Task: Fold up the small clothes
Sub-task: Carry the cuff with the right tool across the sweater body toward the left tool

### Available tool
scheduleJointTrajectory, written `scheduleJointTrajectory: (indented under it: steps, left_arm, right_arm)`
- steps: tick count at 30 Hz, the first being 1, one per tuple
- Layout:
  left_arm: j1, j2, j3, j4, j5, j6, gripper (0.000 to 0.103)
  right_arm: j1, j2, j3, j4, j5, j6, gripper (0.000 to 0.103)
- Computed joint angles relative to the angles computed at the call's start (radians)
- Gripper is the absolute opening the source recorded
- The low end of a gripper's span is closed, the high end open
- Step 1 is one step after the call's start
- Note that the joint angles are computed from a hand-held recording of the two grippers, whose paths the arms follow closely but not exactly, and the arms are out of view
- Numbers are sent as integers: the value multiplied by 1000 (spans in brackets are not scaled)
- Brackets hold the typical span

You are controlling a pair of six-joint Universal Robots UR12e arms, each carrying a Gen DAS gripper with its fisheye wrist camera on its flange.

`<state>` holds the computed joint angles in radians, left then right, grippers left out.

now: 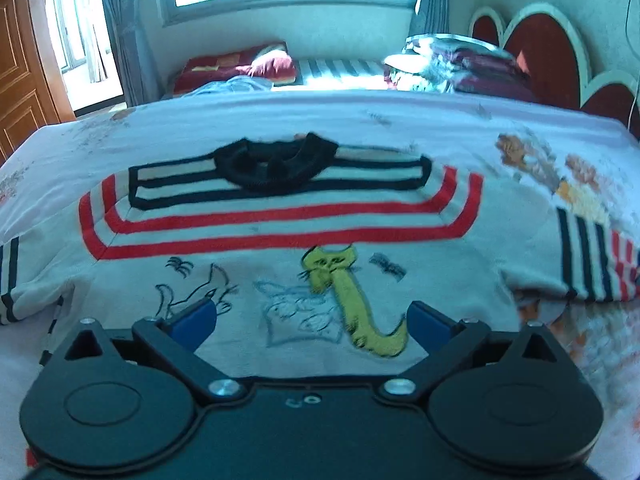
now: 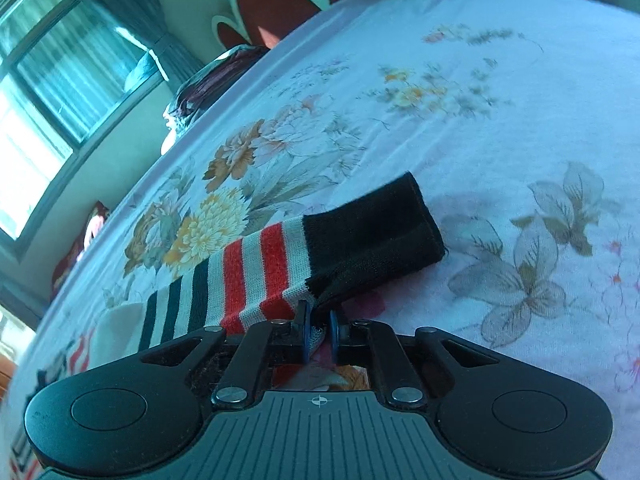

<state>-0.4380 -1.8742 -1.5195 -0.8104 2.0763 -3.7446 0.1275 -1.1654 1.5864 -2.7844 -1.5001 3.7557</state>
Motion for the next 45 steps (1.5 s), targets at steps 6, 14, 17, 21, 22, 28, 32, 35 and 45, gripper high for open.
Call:
scheduleJointTrajectory:
  steps: [6,14,17,21,22,28,32,35,45]
  left_arm:
    - [65,63,-107,56,-32,-45,92]
    - [153,156,-238,208,-123,-34,63]
    - [173,189,-278,229,-131,-39,63]
    - [199,223,-321,240,-160,-57,65]
    - [204,229,-329,246,-168,-56,66]
    - [223,219,-347,358,-263,-22,92]
    - [223,164,-309,416,-361,30,86]
    - [220,111,-269,407,-398,73,70]
    - [220,23,-187,375,-451,160,5]
  right_arm:
    - [78,24,-66,-123,29,-271,7]
    - [234,102,-208,-49,206,-483,7]
    - [287,134,-251,25,257,-563,7]
    - [333,169,-284,131,280,-625,7]
    - [341,174,-284,148,272,-628,7]
    - [347,153,-244,76,298,-658,58]
    - [333,114,-185,-59,267,-575,57]
    - [316,83,-148,-134,178,-514,53]
    - [221,2,-58,-36,7,-312,46]
